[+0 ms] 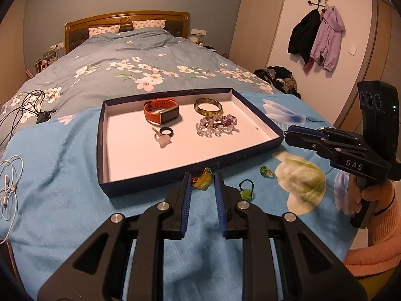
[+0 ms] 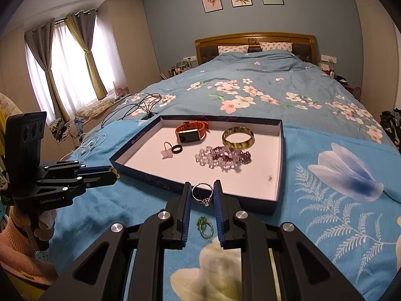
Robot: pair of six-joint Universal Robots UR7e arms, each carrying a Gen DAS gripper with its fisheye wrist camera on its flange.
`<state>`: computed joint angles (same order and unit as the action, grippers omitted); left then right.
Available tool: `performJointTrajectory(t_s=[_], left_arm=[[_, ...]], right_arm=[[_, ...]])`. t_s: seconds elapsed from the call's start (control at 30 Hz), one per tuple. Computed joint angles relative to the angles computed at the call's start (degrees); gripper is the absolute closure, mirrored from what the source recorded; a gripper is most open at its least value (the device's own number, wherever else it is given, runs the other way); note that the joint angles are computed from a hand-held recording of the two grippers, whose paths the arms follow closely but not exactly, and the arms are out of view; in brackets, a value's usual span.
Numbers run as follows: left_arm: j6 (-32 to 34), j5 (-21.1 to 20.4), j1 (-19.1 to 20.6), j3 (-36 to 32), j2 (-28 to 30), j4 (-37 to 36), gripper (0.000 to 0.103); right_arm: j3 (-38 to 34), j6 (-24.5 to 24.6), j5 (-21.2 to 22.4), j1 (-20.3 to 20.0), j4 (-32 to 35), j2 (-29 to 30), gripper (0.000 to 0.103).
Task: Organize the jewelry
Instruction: 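Carry the yellow ring and silver ring over the box with both tools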
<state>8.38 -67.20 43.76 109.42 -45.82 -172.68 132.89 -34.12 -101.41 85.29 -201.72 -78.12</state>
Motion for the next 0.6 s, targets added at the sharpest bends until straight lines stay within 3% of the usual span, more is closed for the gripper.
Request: performJointTrajectory(t_s=[0.6], left_arm=[[1.19,0.58,0.11,-2.52,1.43,-0.19,0.084]], right_arm=[[-2.72,-0.04,0.83,0.62,0.59,1.71,0.087]])
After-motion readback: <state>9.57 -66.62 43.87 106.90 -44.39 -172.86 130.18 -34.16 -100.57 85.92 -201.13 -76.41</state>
